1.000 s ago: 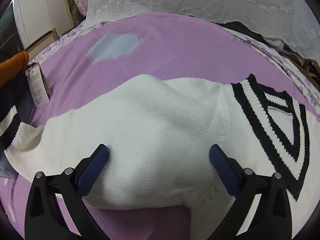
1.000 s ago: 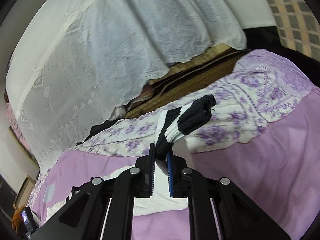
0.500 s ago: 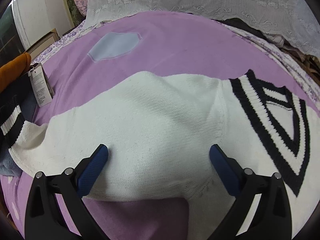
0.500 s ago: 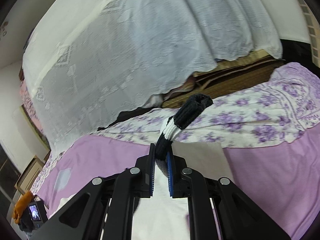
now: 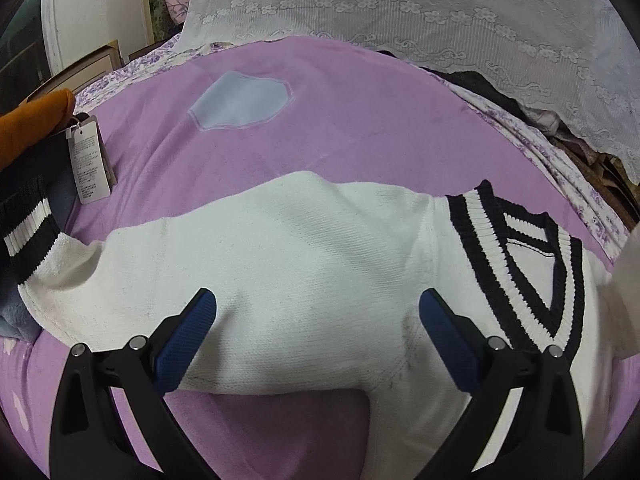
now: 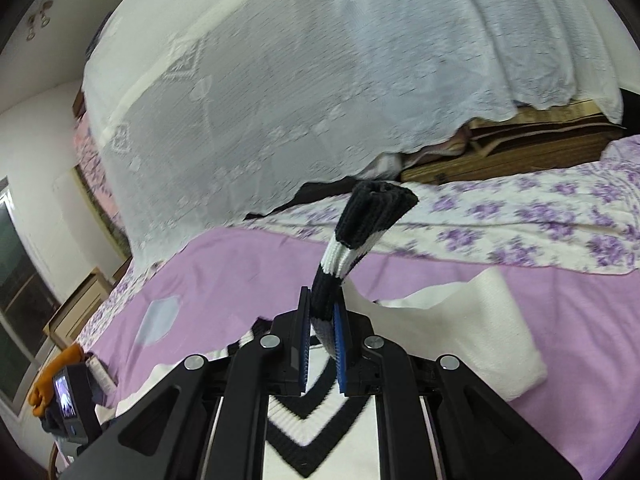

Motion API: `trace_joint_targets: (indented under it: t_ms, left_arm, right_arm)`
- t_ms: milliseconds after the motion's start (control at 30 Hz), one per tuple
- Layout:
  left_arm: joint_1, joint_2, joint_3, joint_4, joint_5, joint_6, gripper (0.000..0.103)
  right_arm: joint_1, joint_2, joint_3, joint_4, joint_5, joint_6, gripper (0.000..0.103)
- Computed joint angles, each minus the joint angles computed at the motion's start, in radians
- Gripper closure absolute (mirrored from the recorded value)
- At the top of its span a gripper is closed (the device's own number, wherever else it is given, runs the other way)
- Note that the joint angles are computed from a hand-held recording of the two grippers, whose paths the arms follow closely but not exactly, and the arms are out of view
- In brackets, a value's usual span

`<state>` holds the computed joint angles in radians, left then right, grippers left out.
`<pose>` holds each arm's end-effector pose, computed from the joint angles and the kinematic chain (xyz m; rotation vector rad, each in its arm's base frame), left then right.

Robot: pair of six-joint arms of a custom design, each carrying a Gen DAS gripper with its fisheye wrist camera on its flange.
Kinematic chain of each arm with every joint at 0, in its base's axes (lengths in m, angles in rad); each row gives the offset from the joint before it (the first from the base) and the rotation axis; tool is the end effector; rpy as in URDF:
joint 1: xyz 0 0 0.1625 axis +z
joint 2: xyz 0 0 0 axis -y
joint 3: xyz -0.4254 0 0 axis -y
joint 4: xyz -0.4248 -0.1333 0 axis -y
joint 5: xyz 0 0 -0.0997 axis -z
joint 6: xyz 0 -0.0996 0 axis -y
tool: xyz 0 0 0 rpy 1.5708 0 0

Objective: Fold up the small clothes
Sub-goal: 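Carry the held cuff with the right gripper across the sweater body, then lower the sleeve onto the sweater body and open the right gripper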

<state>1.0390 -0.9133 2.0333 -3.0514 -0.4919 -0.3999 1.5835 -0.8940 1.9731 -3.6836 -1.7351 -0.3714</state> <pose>-0.0908 -0.5904 0.1080 -0.0926 2.1638 -0.9296 0.1247 -0.6009 0.1550 0.3592 -2.4547 1.3496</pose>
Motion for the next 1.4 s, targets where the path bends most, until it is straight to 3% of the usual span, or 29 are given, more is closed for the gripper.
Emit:
trace_joint_targets:
  t_ms: [233, 367, 467, 500, 567, 733, 867, 1000, 1200, 1300, 1400]
  left_arm:
    - [0.0, -0.011, 0.005, -0.013, -0.005, -0.003, 0.004]
    - [0.005, -0.019, 0.005, -0.015, -0.013, -0.009, 0.004]
    - [0.005, -0.019, 0.006, -0.011, -0.016, -0.008, 0.004]
    - [0.005, -0.017, 0.004, -0.009, -0.015, -0.007, 0.004]
    - [0.005, -0.014, 0.003, -0.006, -0.012, -0.006, 0.004]
    - [0.008, -0.005, -0.006, 0.013, -0.009, -0.009, 0.004]
    - [0.004, 0.004, -0.004, 0.0, -0.006, 0.004, 0.004]
    - [-0.007, 0.031, -0.008, -0.022, 0.012, 0.042, 0.004]
    - [-0.03, 0.091, -0.027, -0.027, 0.059, 0.121, 0.004]
    - [-0.037, 0.113, -0.032, -0.033, 0.078, 0.151, 0.004]
    - [-0.042, 0.134, -0.04, -0.044, 0.094, 0.181, 0.004]
  right_arm:
    - [0.033, 0.087, -0.034, 0.047, -0.027, -0.035, 0.092]
    - [0.058, 0.151, -0.063, 0.068, -0.09, -0.07, 0.092]
    - [0.073, 0.188, -0.078, 0.122, -0.143, -0.128, 0.086]
    - [0.08, 0.199, -0.082, 0.143, -0.167, -0.15, 0.074]
    - [0.087, 0.209, -0.076, 0.165, -0.178, -0.192, 0.062]
    - [0.104, 0.206, -0.034, 0.072, -0.186, -0.28, 0.062]
    - [0.093, 0.194, -0.038, 0.048, -0.213, -0.277, 0.062]
    - [0.058, 0.204, -0.081, 0.236, -0.307, -0.192, 0.062]
    - [0.027, 0.129, -0.03, 0.213, -0.202, -0.164, 0.061]
    - [0.005, 0.08, -0.02, 0.133, -0.205, -0.172, 0.061]
    - [-0.04, 0.037, -0.025, 0.111, -0.233, -0.115, 0.061]
